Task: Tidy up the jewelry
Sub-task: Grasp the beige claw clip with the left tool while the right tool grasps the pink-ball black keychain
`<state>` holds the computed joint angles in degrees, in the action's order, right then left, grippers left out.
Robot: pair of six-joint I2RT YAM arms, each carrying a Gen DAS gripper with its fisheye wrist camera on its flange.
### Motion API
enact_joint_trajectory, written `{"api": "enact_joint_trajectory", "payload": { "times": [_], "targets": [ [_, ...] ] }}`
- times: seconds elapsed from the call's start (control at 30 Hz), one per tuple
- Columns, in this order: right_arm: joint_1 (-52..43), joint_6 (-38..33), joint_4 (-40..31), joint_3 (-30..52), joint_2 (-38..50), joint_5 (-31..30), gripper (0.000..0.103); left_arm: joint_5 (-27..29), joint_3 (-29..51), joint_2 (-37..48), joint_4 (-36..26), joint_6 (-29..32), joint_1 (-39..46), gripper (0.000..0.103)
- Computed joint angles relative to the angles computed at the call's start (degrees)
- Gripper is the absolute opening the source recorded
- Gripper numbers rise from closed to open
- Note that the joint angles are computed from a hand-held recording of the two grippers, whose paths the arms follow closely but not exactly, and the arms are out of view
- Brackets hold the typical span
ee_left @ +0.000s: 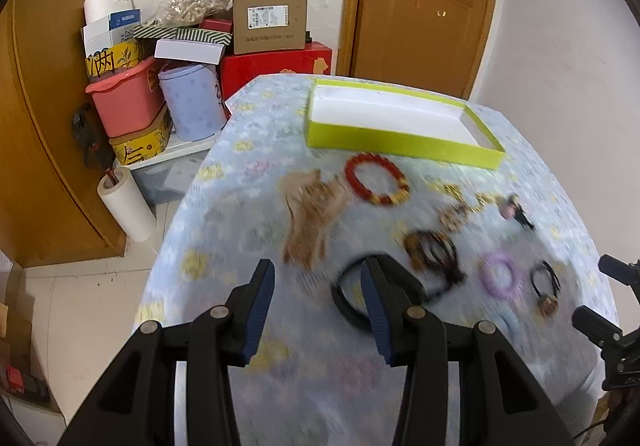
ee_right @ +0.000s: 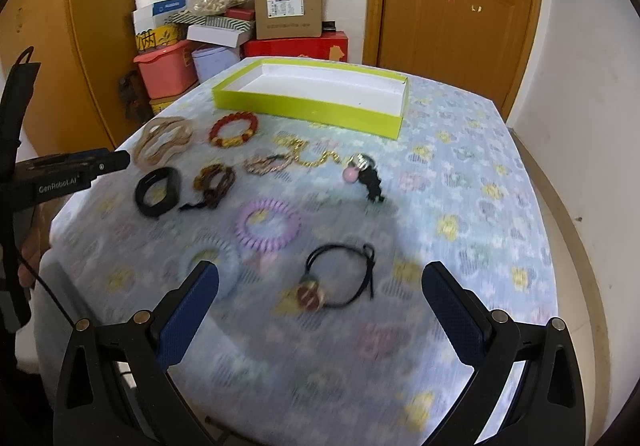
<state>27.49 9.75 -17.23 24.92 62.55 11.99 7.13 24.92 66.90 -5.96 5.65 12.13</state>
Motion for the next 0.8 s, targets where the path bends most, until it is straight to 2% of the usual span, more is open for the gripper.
{"api": "enact_joint_trajectory", "payload": {
  "times": [0.23,0.3,0.53,0.63,0.7,0.8],
  "targets": [
    [-8.1,-5.7,8.0,3.7,10.5,-4.8,0.101,1.3,5.9,14.1,6.2,2.0,-0.2,0.050],
    [-9.8,-7.1,9.5,5.3,13.7,-6.3,0.093,1.2,6.9,16.8,7.2,2.2,-0.5,0.050],
    [-14.1,-12.0,14.1,10.6,24.8,-10.7,0.082,2.2,9.0,21.6,10.3,2.4,-0.7,0.050],
    [-16.1,-13.4,14.0,13.5,29.3,-13.7,0.070,2.6,9.3,23.0,11.5,2.1,-0.7,0.044],
    [-16.8,-14.1,13.6,15.1,31.4,-15.1,0.059,3.0,9.8,23.8,11.6,2.0,-0.2,0.035],
    [-16.9,-15.0,13.3,16.5,33.3,-15.6,0.051,3.5,9.9,24.1,12.0,1.8,0.3,0.033]
  ]
}}
